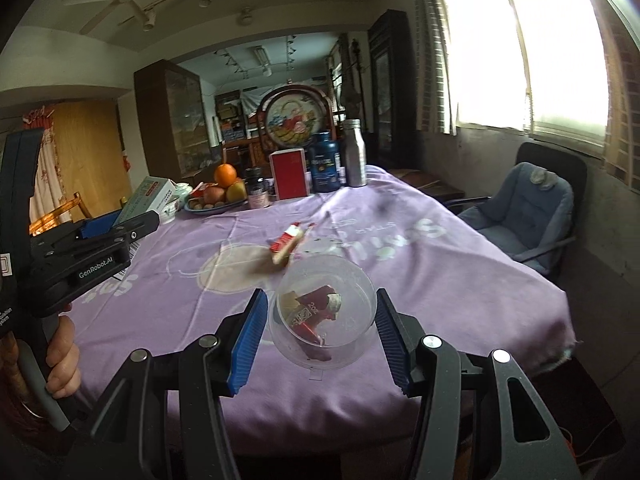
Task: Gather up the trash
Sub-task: 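Lift the box with the left tool while the right tool lifts the cup toward the basket, then open both tools over the red basket to drop the box and cup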
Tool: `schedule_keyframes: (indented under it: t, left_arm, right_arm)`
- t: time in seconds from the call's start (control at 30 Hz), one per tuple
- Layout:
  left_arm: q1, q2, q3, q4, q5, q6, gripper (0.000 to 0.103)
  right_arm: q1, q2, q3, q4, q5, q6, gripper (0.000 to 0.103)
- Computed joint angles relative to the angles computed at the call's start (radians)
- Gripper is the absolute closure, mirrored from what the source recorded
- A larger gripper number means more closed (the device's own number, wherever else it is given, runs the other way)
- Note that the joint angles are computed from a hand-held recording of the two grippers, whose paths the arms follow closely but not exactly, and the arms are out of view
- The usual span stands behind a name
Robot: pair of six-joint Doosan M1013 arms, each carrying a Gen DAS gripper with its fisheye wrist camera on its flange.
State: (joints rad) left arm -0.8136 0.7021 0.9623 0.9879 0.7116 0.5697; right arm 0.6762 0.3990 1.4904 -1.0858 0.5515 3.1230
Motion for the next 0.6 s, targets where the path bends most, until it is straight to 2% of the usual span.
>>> schedule_keyframes:
  t: [0.17,0.33,0.6]
  left_arm:
    - [-0.029,0.033,-0.054,-0.062,-0.035,0.102,0.054]
    - [-0.057,0.085,-0.139,-0.184,-0.056,0.262,0.054]
    - [-0.103,0.201,-0.322,-0.421,-0.031,0.584,0.054]
  right_arm:
    - [0.001,-0.045,0.078,-0.057,0.058,0.105,0.049]
    - [-0.001,-0.094,0.168,-0.073,0.123,0.186,0.049]
    - [-0.021,-0.139,0.289,0.047,0.238,0.219,0.049]
